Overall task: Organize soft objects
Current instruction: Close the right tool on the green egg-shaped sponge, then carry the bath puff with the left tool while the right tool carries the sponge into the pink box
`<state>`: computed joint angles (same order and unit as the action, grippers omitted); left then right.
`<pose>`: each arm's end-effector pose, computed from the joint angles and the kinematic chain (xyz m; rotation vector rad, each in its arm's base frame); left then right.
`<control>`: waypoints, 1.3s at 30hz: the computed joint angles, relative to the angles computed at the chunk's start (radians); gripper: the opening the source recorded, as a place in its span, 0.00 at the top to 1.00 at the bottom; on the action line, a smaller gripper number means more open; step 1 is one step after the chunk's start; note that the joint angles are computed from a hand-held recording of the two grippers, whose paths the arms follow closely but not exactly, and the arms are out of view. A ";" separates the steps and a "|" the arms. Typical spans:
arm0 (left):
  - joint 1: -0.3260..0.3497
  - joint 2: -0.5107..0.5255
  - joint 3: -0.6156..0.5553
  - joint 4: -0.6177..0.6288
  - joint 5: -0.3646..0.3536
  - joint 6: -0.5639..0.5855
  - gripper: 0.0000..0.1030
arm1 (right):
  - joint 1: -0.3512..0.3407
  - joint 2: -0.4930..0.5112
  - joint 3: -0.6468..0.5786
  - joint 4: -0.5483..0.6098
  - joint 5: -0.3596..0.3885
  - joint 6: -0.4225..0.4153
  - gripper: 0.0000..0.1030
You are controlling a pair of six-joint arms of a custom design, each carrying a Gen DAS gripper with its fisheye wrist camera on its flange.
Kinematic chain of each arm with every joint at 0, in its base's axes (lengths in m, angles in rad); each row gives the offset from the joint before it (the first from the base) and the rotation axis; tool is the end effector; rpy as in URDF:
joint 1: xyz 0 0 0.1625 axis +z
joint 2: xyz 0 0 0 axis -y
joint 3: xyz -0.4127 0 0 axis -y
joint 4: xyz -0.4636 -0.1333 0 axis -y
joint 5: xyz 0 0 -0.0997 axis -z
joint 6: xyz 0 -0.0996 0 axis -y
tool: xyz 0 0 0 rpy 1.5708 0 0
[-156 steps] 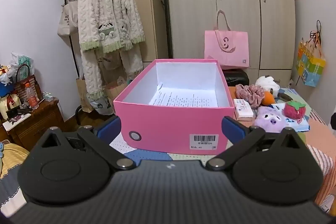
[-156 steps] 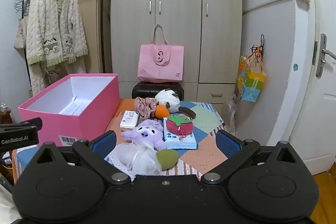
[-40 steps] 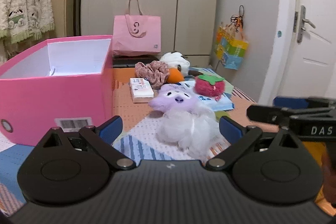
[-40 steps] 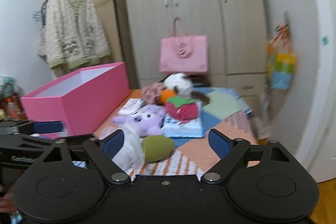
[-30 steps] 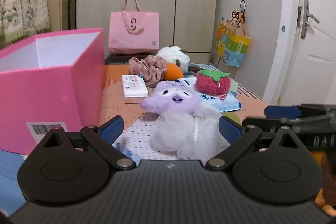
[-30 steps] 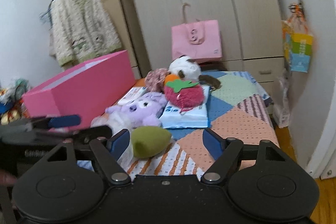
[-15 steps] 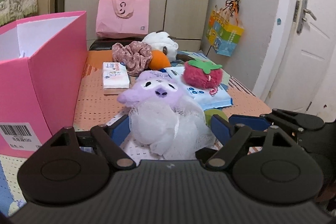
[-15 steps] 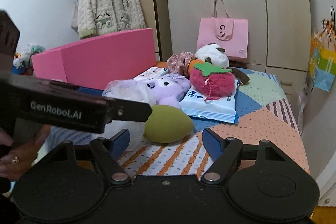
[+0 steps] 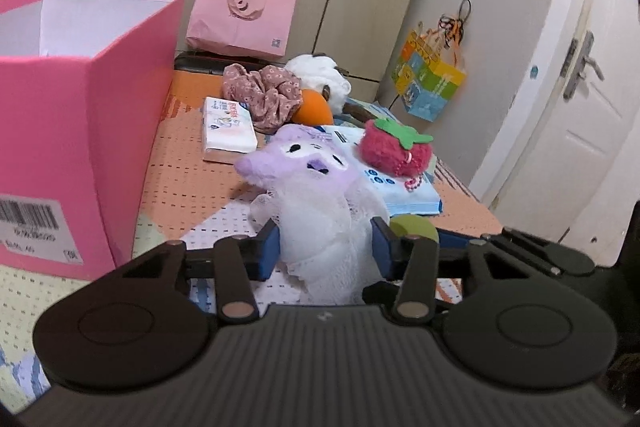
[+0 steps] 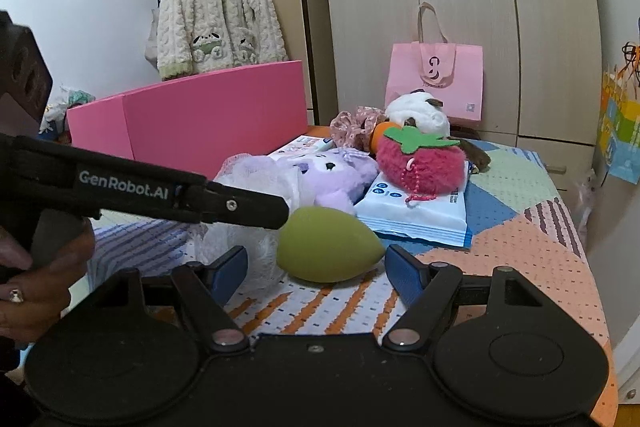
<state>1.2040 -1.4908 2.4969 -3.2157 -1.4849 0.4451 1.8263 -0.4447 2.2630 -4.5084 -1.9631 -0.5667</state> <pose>-0.0183 -0.4432 0.1620 1.1010 2.6652 -0.9480 0.1895 -0.3487 -0.0599 0.6482 -2.1941 1.3352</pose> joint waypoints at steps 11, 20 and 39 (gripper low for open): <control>-0.016 0.019 0.006 -0.027 0.069 -0.006 0.48 | -0.001 -0.013 -0.007 0.019 -0.019 0.046 0.38; -0.010 0.032 0.023 -0.090 0.056 0.042 0.54 | 0.043 0.055 -0.056 -0.060 -0.099 0.033 0.45; -0.012 -0.197 0.088 0.060 0.037 0.044 0.66 | 0.142 0.061 -0.062 -0.074 -0.219 0.133 0.46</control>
<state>1.1919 -1.6882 2.5848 -3.1553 -1.4482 0.4890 1.9687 -0.3836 2.2013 -4.5822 -2.1823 -0.4339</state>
